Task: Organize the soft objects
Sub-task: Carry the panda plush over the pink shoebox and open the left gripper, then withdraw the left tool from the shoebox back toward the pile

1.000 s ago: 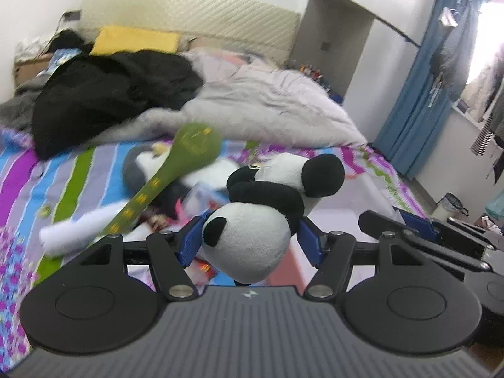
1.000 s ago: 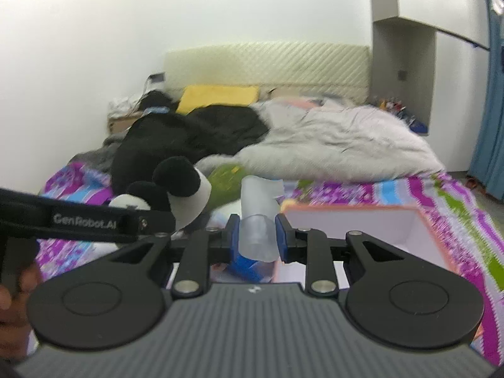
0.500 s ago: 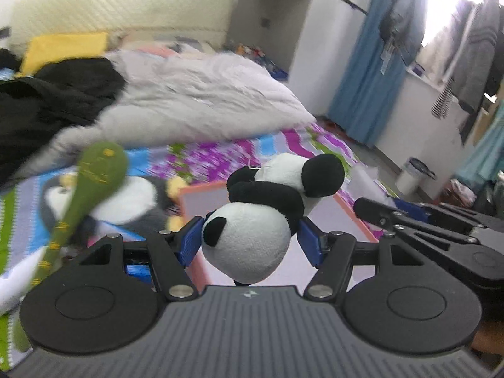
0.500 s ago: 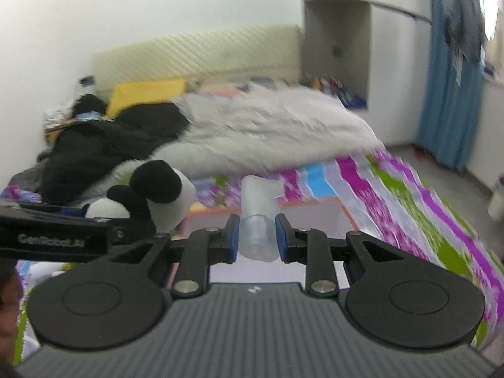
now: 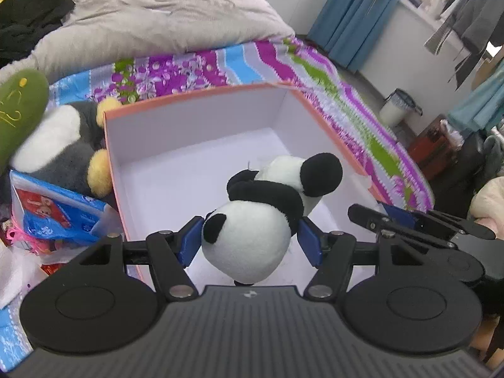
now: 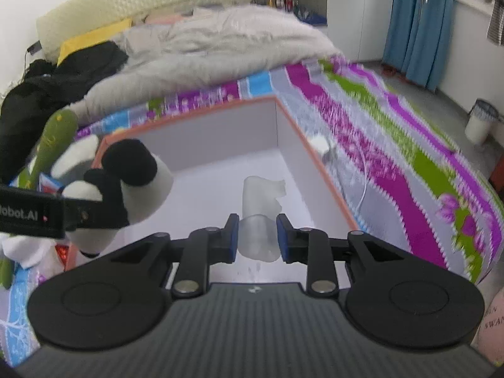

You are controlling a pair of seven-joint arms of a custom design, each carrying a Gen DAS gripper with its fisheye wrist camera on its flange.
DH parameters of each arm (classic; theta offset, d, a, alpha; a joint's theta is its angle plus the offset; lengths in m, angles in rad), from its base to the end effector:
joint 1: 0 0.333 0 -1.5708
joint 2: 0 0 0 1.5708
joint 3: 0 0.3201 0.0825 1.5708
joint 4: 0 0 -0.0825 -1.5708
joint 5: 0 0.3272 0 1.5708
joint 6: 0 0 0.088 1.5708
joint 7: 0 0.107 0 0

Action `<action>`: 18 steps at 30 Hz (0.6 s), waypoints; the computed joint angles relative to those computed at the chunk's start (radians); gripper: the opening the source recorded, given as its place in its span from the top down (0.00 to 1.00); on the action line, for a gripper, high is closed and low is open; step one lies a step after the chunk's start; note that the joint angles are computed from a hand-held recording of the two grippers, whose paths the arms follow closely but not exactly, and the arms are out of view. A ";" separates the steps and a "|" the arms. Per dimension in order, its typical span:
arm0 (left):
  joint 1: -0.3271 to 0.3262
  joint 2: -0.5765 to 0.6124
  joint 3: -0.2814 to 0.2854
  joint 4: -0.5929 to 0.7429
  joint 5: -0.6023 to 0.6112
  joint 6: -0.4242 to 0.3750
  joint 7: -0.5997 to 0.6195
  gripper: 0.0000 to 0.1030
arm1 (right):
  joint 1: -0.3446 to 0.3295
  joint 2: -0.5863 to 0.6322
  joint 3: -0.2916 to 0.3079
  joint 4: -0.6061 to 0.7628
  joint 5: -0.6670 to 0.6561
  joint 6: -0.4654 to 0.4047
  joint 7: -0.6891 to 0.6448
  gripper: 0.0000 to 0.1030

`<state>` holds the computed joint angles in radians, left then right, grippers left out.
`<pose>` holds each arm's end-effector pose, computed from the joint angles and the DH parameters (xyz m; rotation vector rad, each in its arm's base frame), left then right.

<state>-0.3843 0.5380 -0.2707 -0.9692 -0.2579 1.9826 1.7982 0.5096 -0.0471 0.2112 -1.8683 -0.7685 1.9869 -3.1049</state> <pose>0.5671 -0.3734 0.6264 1.1509 -2.7049 0.9451 0.4131 0.3083 0.5813 -1.1870 2.3096 -0.8523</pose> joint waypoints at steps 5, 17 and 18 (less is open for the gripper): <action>-0.008 0.011 0.003 0.003 0.011 -0.018 0.005 0.28 | -0.008 -0.023 -0.004 -0.042 0.049 0.046 0.019 0.50; 0.084 -0.181 -0.021 -0.246 -0.124 0.133 0.134 0.28 | 0.038 -0.015 0.046 0.047 -0.064 -0.063 0.095 0.48; 0.094 -0.205 -0.022 -0.275 -0.141 0.152 0.154 0.28 | 0.046 -0.013 0.052 0.060 -0.082 -0.077 0.104 0.48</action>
